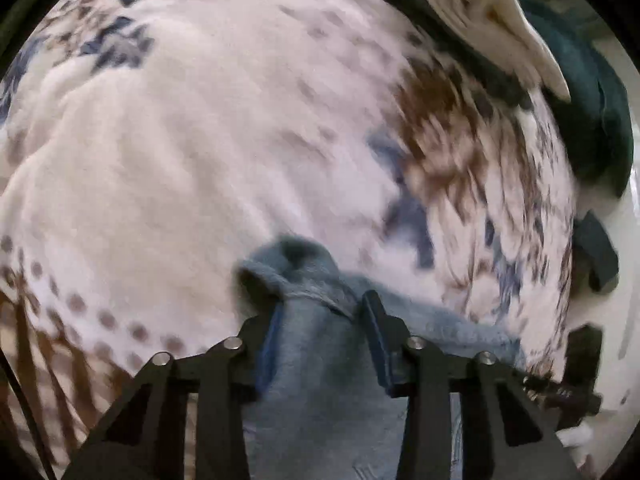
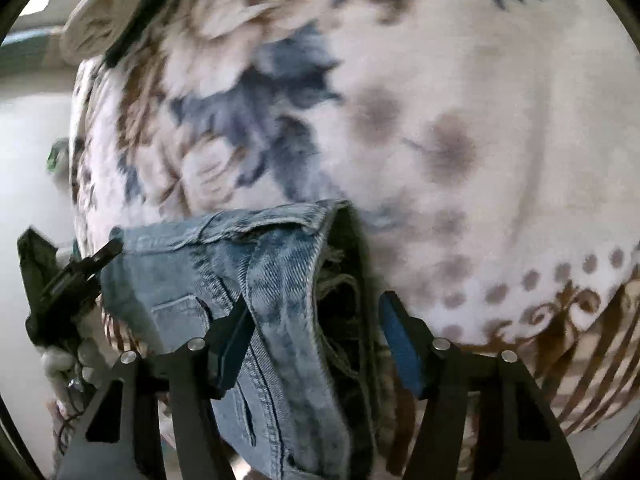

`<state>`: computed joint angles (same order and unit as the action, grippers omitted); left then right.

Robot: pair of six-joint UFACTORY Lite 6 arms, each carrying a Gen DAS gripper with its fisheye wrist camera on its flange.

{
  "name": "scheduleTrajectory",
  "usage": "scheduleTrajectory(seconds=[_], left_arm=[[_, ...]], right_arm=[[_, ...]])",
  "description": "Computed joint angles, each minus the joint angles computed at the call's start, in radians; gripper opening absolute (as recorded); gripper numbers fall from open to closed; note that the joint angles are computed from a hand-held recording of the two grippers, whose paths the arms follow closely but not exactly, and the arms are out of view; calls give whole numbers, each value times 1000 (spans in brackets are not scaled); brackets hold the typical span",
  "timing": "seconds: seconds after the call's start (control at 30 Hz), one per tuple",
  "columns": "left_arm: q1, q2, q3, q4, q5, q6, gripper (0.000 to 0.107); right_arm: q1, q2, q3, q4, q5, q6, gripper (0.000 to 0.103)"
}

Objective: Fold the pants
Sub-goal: 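Lift the hem with both grippers and fold it over toward the waistband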

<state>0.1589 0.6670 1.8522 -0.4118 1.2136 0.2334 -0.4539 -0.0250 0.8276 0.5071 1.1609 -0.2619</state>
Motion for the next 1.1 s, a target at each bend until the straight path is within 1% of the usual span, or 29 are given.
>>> scheduleTrajectory(seconds=[0.03, 0.07, 0.1, 0.13, 0.17, 0.23, 0.27, 0.3, 0.37, 0.43, 0.5, 0.53, 0.57, 0.6, 0.7, 0.83, 0.87, 0.9, 0.93, 0.97, 1.0, 1.03, 1.1], left_arm=[[27, 42, 58, -1, 30, -20, 38], [67, 103, 135, -41, 100, -32, 38], [99, 130, 171, -87, 154, -34, 40], [113, 125, 167, -102, 171, -28, 46], [124, 97, 137, -110, 176, -4, 55], [135, -13, 3, -91, 156, 69, 63], [148, -81, -94, -103, 142, 111, 63], [160, -129, -166, -116, 136, 133, 63], [188, -219, -331, -152, 114, 177, 63], [181, -250, -424, -168, 88, 186, 63], [150, -277, -532, -201, 35, 198, 63], [129, -288, -567, -208, 9, 197, 67], [115, -301, -581, -219, -3, 201, 74], [100, -315, -593, -225, -20, 200, 76], [63, -329, -592, -211, -54, 181, 77], [40, -353, -652, -199, -136, 224, 77], [37, -361, -664, -200, -154, 222, 74], [29, -392, -682, -207, -176, 226, 65], [25, -420, -692, -194, -187, 232, 36], [-1, -447, -695, -160, -196, 219, 18], [-26, -479, -699, -138, -204, 213, 14], [-46, -515, -705, -117, -212, 199, 7], [-65, -555, -702, -93, -208, 177, 6]], right_arm=[[1, 13, 10, 4, -3, 0, 65], [-9, 5, 3, 6, 11, -19, 65], [-9, 11, 3, 23, 18, -31, 67], [-7, 34, 15, 50, 28, -43, 67], [-20, 37, 8, 73, 50, -68, 69], [-24, 33, -2, 90, 66, -97, 77], [-23, 34, -11, 98, 72, -114, 80], [-23, 44, -21, 100, 81, -131, 82], [10, 73, -39, 118, 57, -150, 84], [22, 88, -51, 115, 45, -180, 85], [39, 111, -52, 130, 28, -199, 86], [54, 116, -51, 136, 19, -203, 86], [65, 116, -46, 140, 17, -207, 86], [63, 101, -55, 163, 26, -229, 85], [44, 77, -85, 225, 62, -284, 84], [-1, 92, -129, 232, 39, -325, 82], [18, 83, -138, 247, 17, -319, 78], [46, 68, -140, 250, -2, -302, 72], [96, 44, -142, 246, -34, -269, 51], [114, 4, -151, 238, -35, -256, 43], [101, -20, -148, 228, -21, -250, 41], [109, -53, -153, 222, -21, -235, 37], [138, -126, -155, 203, -22, -187, 32]])
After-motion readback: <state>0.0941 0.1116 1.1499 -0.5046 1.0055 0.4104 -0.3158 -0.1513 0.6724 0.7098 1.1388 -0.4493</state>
